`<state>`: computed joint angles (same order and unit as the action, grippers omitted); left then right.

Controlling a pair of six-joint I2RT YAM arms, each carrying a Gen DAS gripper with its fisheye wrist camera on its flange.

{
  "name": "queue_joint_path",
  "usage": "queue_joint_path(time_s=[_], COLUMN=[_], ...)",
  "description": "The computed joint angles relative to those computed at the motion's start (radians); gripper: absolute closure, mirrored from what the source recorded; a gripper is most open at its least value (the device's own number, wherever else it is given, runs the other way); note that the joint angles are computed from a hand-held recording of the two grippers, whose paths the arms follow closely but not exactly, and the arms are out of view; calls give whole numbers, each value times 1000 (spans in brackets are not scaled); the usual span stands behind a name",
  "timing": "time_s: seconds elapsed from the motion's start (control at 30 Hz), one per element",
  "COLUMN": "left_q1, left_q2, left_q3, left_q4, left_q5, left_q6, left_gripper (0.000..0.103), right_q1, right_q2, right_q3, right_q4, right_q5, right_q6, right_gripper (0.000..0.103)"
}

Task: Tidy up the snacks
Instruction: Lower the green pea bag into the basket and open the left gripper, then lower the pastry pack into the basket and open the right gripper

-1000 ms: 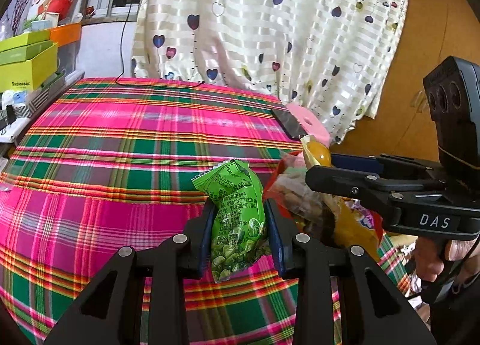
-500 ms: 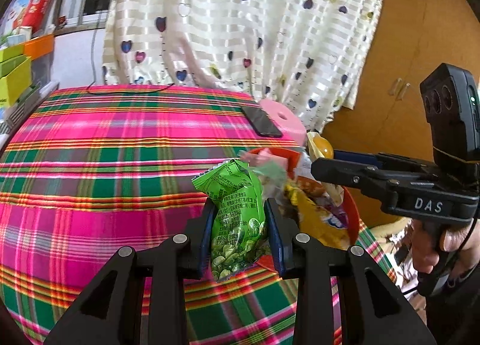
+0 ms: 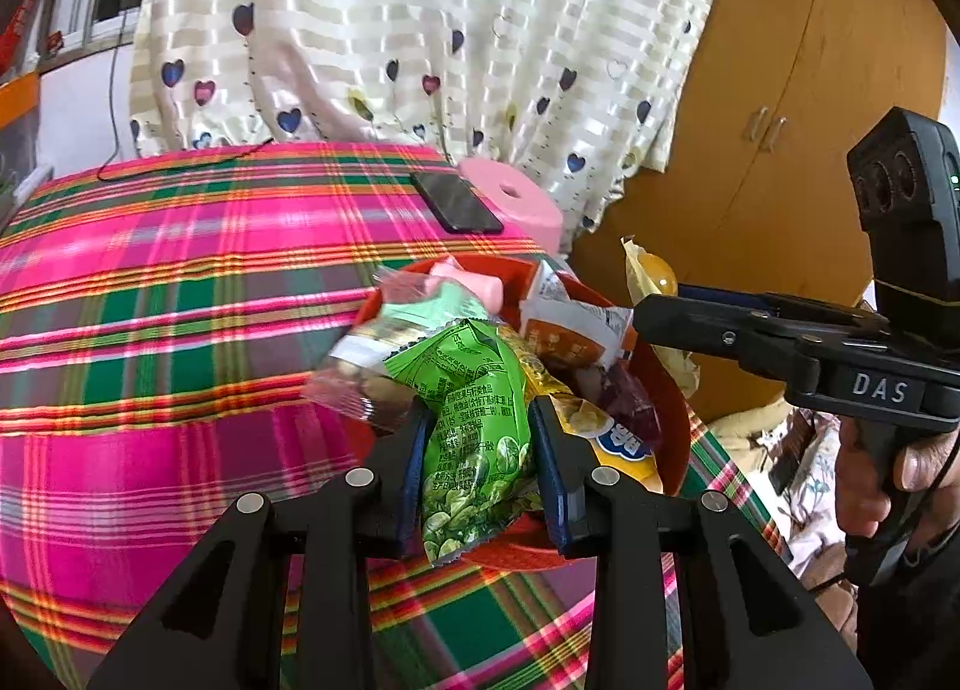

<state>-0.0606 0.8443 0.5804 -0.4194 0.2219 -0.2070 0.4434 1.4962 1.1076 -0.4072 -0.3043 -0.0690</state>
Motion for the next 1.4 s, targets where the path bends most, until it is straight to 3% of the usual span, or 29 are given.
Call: queue_joint_path(time_s=[0.23, 0.33, 0.73, 1.03, 1.4], left_q1=[15, 29, 91, 30, -79], left_q2=[102, 79, -17, -99, -155], left_q3=[2, -9, -10, -10, -2], left_q4=[60, 74, -3, -82, -155], left_q5=[62, 86, 99, 32, -87], left_q6=[-17, -13, 5, -18, -63], left_gripper=[66, 61, 61, 61, 61], right_q1=[-30, -36, -43, -39, 11], right_q2=[30, 41, 65, -26, -152], right_q3=[-7, -13, -31, -97, -185], right_q4=[2, 5, -3, 17, 19], right_q5=[-22, -29, -77, -62, 53], right_q6=[-2, -1, -15, 7, 19], right_gripper=[59, 59, 52, 52, 50])
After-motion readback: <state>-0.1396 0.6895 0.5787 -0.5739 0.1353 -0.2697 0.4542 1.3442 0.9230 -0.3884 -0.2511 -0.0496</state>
